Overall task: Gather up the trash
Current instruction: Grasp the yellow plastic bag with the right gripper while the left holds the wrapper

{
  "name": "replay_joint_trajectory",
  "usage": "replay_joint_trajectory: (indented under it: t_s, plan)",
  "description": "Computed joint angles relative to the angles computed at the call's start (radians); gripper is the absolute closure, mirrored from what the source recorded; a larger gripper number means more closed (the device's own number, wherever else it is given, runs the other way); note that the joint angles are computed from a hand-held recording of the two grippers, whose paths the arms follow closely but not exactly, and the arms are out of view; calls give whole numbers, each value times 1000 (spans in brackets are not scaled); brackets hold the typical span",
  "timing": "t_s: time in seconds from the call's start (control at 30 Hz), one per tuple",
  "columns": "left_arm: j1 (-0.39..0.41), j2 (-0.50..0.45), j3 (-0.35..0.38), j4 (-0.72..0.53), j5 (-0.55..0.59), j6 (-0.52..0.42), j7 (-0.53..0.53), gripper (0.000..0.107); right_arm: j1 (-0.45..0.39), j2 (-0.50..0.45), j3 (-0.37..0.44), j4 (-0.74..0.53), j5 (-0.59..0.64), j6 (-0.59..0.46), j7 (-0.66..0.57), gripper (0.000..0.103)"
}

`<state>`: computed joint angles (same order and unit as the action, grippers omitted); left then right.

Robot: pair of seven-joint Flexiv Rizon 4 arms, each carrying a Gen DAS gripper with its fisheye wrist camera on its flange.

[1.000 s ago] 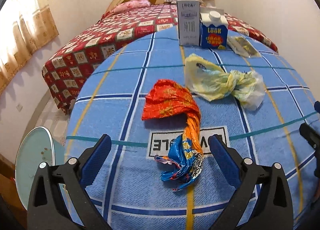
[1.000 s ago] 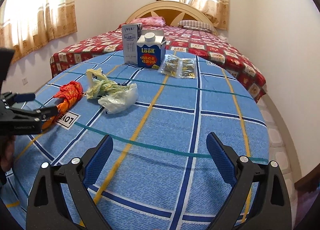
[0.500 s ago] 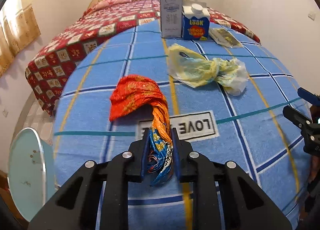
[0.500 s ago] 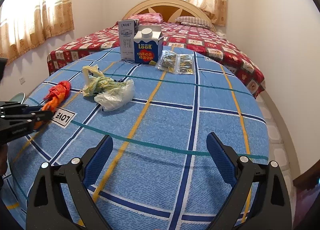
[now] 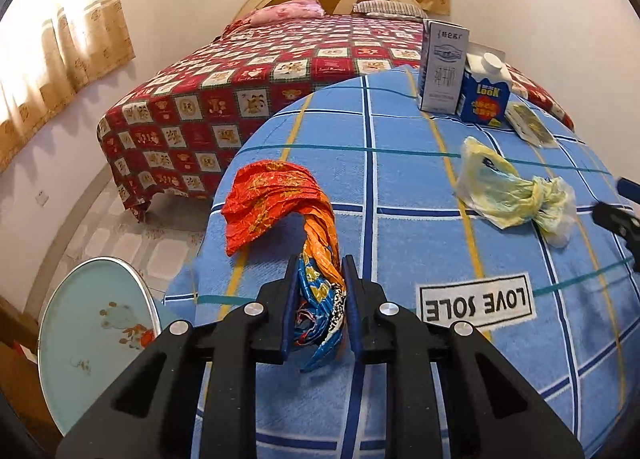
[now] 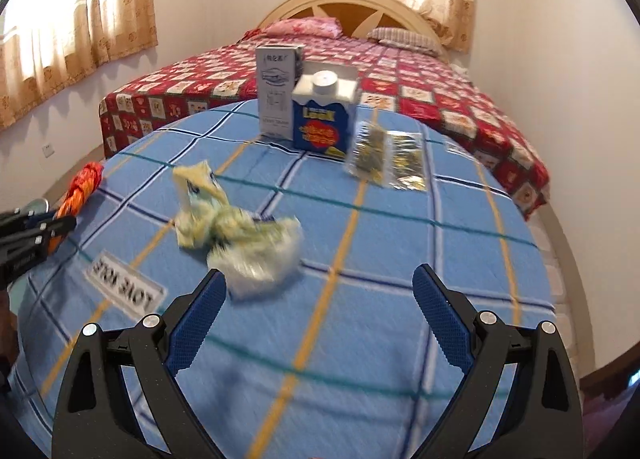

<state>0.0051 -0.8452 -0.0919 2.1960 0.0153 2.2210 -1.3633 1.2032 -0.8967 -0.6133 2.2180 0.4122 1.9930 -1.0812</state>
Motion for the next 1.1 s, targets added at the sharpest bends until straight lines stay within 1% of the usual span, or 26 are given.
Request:
replay_joint_trajectory:
  t_s: [0.03, 0.1, 0.13, 0.17, 0.2, 0.23, 0.27, 0.3, 0.37, 0.43, 0.53, 0.57, 0.63, 0.67, 0.77, 0.83, 0.93, 1.1]
  plan:
    - [-2, -5, 0, -4, -2, 0, -1, 86, -7, 3, 1, -9, -7, -10, 0, 11]
    - [-2, -13, -4, -14, -7, -14, -3, 86, -53, 10, 26, -50, -46, -43, 2, 12]
    - [1, -15, -7, -17, -4, -19, -3, 85, -60, 15, 34, -59, -44, -56, -10, 14]
    - [-2, -19, -6, -21, -2, -20, 0, 85, -95, 24, 59, -72, -91, -85, 5, 18]
    - [-9, -22, -3, -23, -4, -18, 3, 85, -132, 33, 94, -80, -118, -91, 8, 27]
    - [-15, -26, 1, -25, -7, -16, 6, 84, -142, 37, 102, -84, -131, -96, 14, 33]
    - [-22, -30, 5, -28, -9, -13, 10, 84, -178, 44, 135, -93, -157, -106, 16, 36]
    - [-32, -34, 11, -29, -16, -7, 13, 84, -194, 51, 149, -92, -168, -103, 21, 39]
    - [-50, -38, 23, -28, -30, 9, 20, 83, -209, 55, 163, -91, -180, -91, 28, 42]
    - [-52, -41, 22, -26, -30, 16, 25, 82, -223, 58, 178, -93, -198, -95, 25, 49]
    - [-49, -49, 15, -24, -18, 30, 31, 82, -227, 59, 185, -90, -205, -94, 29, 49]
    - [-62, -52, 23, -23, -26, 42, 36, 82, -237, 62, 196, -87, -208, -83, 28, 50]
    - [-79, -57, 32, -22, -40, 56, 45, 82, -256, 63, 219, -89, -215, -67, 20, 55]
    - [-79, -56, 31, -22, -43, 55, 47, 82, -268, 63, 231, -92, -218, -64, 15, 56]
    - [-37, -48, -3, -19, -4, 40, 39, 82, -299, 66, 259, -103, -224, -58, 5, 59]
    - [-52, -49, 6, -21, -10, 43, 47, 82, -305, 67, 265, -107, -222, -55, -1, 60]
    - [-66, -57, 14, -23, -25, 44, 52, 82, -283, 60, 251, -103, -201, -37, -13, 62]
    - [-59, -56, 9, -22, -23, 43, 50, 82, -274, 55, 244, -108, -179, -32, -26, 63]
